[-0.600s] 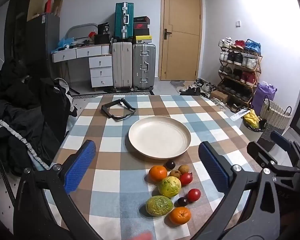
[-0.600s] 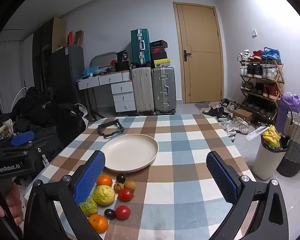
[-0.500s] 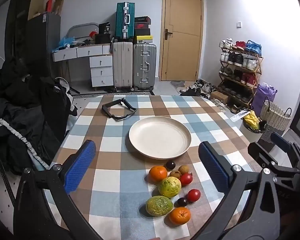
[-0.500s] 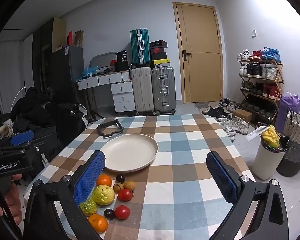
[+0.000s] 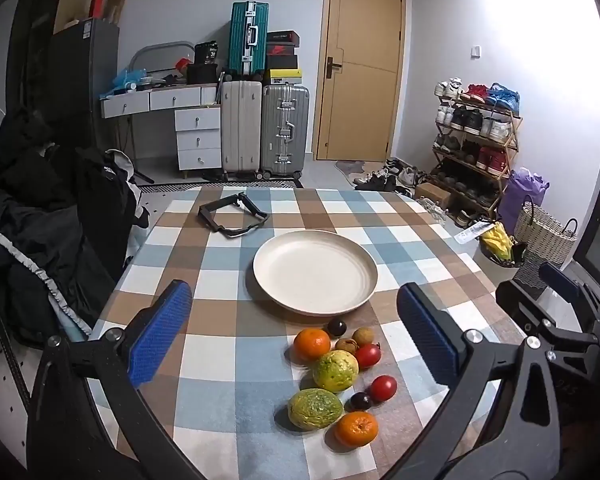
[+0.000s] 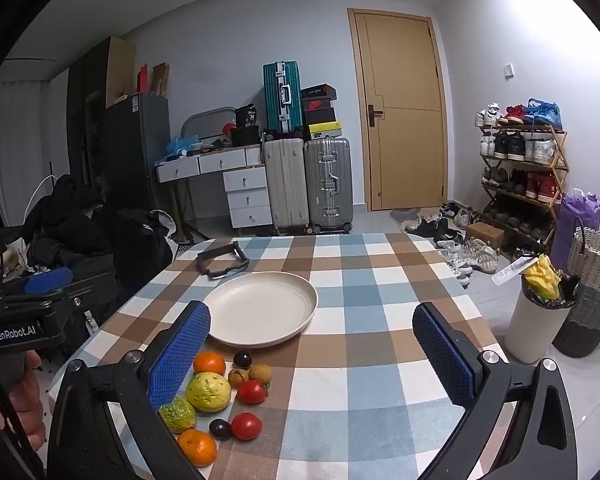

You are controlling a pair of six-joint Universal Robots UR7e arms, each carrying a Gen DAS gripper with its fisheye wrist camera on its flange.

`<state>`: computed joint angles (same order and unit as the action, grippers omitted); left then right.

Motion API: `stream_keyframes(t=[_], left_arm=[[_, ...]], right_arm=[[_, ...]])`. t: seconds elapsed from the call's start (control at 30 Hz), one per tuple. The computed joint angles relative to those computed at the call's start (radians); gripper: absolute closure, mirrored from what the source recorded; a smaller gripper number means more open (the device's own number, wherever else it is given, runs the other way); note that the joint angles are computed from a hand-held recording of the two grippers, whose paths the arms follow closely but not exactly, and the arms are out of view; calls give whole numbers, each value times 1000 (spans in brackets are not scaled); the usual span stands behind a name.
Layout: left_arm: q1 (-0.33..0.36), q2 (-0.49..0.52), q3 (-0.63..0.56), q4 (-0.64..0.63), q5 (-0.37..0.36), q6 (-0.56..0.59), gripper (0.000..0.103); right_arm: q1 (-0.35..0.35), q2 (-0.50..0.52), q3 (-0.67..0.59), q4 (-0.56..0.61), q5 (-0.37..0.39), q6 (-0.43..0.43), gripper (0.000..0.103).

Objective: Organize fruits

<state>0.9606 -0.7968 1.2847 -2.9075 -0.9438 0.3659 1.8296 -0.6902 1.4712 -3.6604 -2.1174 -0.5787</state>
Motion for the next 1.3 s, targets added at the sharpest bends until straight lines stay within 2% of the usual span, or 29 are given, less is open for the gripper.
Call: stream_keyframes(t=[1.3], left_arm=[[-1, 0, -5, 10, 7, 2, 1]], right_arm=[[-2, 1, 23, -33, 42, -17, 0]])
